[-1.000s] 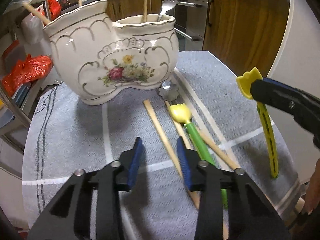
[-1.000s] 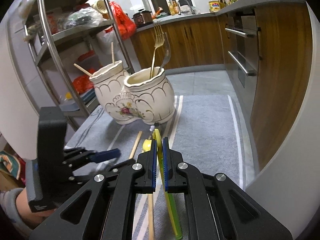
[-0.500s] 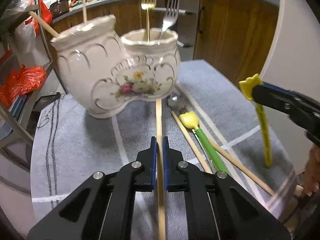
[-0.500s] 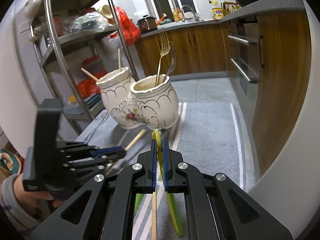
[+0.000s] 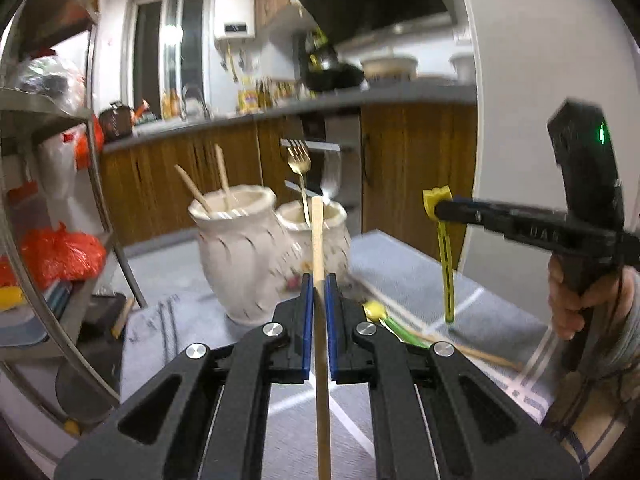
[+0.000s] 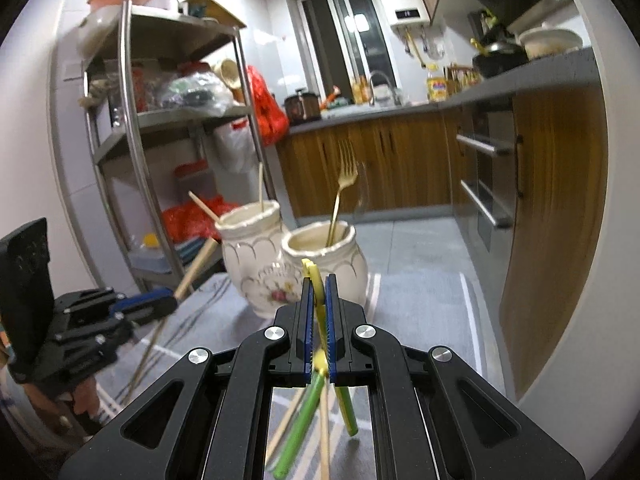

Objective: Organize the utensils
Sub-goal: 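Lift the yellow-green utensil with the right tool while the left tool grasps a chopstick, then carry the chopstick and yellow-green utensil up over the ceramic holder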

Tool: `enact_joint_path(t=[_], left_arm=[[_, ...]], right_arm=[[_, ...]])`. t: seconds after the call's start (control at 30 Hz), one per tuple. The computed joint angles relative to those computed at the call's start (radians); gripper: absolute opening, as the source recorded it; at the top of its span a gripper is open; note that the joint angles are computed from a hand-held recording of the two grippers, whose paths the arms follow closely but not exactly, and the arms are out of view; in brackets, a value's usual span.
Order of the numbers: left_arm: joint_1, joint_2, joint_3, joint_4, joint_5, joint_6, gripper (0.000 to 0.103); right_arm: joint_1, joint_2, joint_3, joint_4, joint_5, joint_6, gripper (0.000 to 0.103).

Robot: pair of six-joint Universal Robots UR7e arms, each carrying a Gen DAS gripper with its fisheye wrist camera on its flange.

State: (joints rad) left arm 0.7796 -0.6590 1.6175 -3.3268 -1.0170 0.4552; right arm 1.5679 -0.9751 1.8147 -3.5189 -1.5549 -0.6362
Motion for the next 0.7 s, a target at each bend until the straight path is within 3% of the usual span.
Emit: enact_joint_path(t=[0.3, 0.5, 0.7], left_arm=[[0.025, -0.061, 0.005, -0.133, -0.076, 0.005, 0.006], [0.066, -0.054, -0.105, -0.087, -0.108, -0.012, 0.006], [0.110, 0.018, -0.284, -0.025, -0.140, -0.006, 0.006]], right_arm=[[0.035, 0.048, -0.055, -0.057, -0.002, -0.012, 0.006], [0.063, 0.090, -0.161, 0.003, -0.017, 0.024, 0.006], [0.083, 0.144, -0.270, 0.031, 0.004, 0.032, 0.006]])
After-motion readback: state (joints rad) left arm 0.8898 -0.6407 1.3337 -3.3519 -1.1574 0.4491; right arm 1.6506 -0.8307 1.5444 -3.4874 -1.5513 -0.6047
